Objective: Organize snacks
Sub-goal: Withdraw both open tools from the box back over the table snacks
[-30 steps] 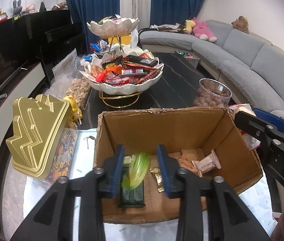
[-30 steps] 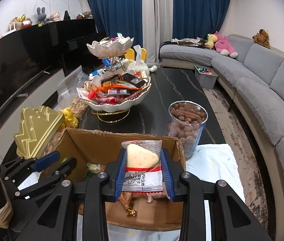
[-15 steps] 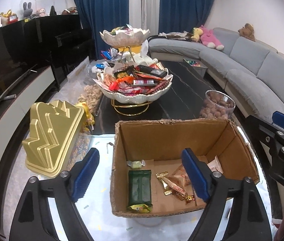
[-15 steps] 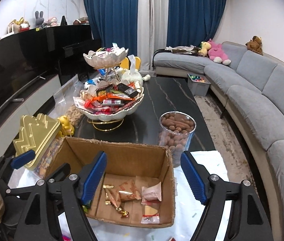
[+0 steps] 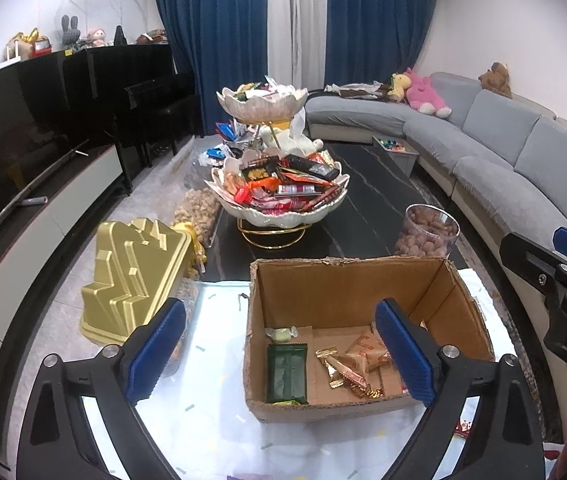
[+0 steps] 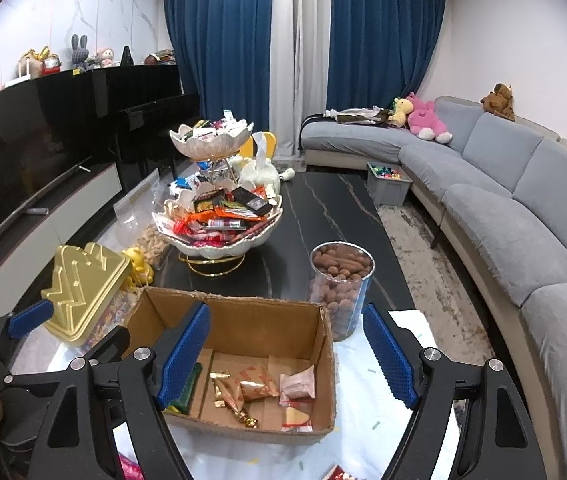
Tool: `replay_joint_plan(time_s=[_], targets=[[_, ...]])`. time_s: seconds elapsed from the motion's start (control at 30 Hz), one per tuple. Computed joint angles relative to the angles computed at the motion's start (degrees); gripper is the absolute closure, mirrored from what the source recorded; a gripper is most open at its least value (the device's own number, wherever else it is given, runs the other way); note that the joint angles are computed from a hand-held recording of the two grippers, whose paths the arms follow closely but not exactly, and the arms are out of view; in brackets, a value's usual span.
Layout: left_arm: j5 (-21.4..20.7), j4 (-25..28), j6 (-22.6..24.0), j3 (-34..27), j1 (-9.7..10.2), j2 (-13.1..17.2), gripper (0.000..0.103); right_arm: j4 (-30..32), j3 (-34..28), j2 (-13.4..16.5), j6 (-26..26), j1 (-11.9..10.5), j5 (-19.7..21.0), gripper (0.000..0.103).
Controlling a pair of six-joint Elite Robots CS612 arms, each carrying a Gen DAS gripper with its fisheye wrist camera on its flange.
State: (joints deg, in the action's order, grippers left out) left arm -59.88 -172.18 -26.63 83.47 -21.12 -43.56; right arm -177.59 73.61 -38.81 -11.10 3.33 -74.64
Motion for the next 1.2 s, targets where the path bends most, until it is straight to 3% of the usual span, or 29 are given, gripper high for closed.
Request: replay_joint_plan(time_s=[0.37,0.5,1.2], targets=[[2.48,-1.29,-0.56,3.49,-1.20,-2.36,0.003,-2.65,4.01,-2.50,0.36,-0.49,0.20,0.023],[2.91,-1.60,-0.70,4.22,-1.56,-2.73,0.002,-4.42,5.41,-3.11,0.61,-0.71,-0.08,0.013],[4.77,-1.67,-3.29,8.48,-4.25,-4.38,0.001,-7.28,10.96,-5.15,1.27,-2.73,0.18,0.013]])
